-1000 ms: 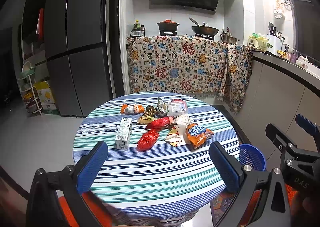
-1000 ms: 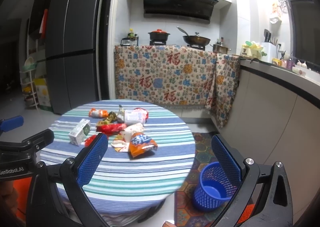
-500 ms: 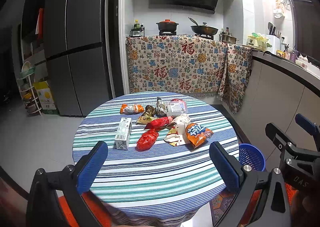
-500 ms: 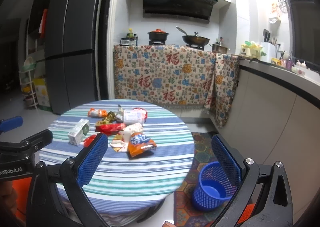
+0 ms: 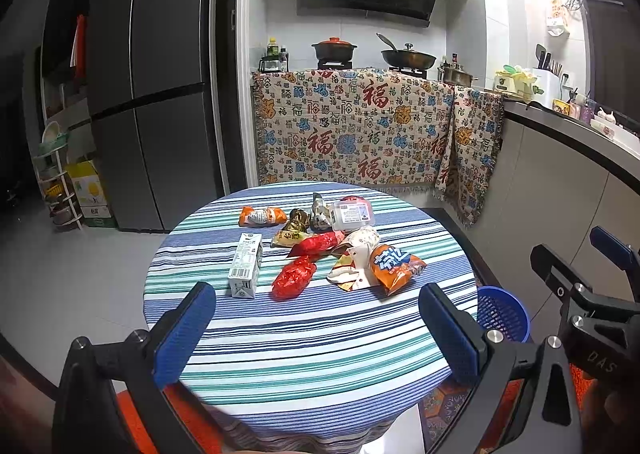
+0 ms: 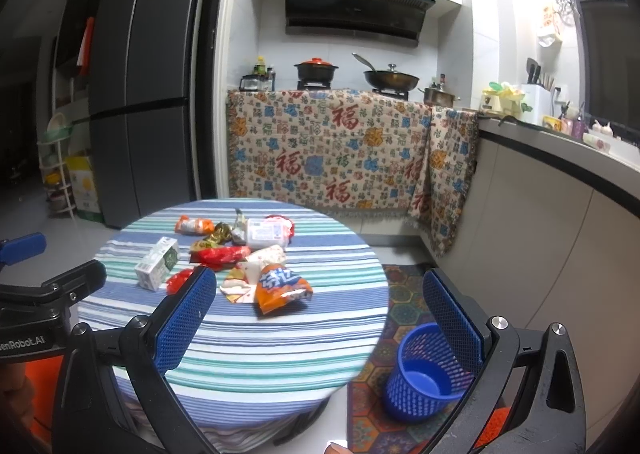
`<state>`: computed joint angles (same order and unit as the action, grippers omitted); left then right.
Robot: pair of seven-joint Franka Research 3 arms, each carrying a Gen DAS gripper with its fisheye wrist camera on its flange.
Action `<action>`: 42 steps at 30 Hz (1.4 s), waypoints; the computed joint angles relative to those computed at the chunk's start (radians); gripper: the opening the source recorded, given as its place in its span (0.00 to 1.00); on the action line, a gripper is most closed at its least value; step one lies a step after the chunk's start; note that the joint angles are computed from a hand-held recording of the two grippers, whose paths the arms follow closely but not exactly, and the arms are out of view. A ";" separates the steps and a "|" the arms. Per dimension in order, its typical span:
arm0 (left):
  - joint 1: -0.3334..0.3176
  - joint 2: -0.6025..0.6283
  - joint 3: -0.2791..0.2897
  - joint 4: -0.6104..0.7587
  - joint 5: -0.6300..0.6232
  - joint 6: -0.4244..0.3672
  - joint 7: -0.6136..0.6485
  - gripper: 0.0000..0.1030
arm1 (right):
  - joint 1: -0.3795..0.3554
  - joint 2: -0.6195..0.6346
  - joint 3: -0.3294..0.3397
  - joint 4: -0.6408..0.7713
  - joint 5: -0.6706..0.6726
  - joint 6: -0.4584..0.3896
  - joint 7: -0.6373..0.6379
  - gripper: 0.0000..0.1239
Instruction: Collect trash
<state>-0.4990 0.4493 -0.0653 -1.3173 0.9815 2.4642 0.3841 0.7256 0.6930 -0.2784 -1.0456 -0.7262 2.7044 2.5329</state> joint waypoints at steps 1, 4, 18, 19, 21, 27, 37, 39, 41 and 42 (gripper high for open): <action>-0.001 -0.001 0.000 -0.001 0.001 -0.001 -0.001 1.00 | -0.001 0.000 0.001 0.001 0.001 0.000 -0.003 0.83; 0.000 0.000 0.000 0.000 -0.001 -0.001 0.000 1.00 | -0.001 -0.001 0.001 -0.001 0.002 0.001 -0.005 0.83; -0.002 -0.002 -0.001 -0.002 -0.003 -0.004 0.000 1.00 | 0.000 -0.005 -0.002 -0.009 -0.003 0.005 -0.004 0.83; 0.000 -0.001 -0.001 0.001 -0.004 -0.003 0.002 1.00 | 0.001 -0.008 -0.003 -0.013 -0.005 0.007 -0.003 0.83; -0.002 -0.003 -0.001 -0.002 -0.003 -0.004 0.001 1.00 | 0.000 -0.007 -0.002 -0.013 -0.004 0.007 -0.004 0.83; -0.005 -0.006 -0.002 -0.008 0.001 -0.007 -0.008 1.00 | 0.004 -0.016 -0.008 -0.026 -0.013 0.011 0.010 0.83; 0.027 -0.007 -0.010 -0.026 -0.043 0.018 0.014 1.00 | -0.009 -0.011 0.009 -0.017 -0.009 0.005 -0.006 0.83; 0.038 -0.008 -0.011 -0.033 -0.060 0.033 0.022 1.00 | -0.014 0.002 0.014 0.003 0.006 -0.001 -0.021 0.83; 0.054 -0.009 -0.013 -0.044 -0.081 0.057 0.033 1.00 | -0.023 0.017 0.024 0.021 0.029 -0.006 -0.043 0.83; 0.062 -0.007 -0.014 -0.049 -0.093 0.072 0.041 1.00 | -0.028 0.025 0.028 0.030 0.042 -0.009 -0.056 0.83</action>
<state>-0.4369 0.4423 -0.0794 -1.3665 0.8887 2.5367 0.4247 0.6972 0.7179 -0.2509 -1.0155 -0.6844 2.6957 2.4772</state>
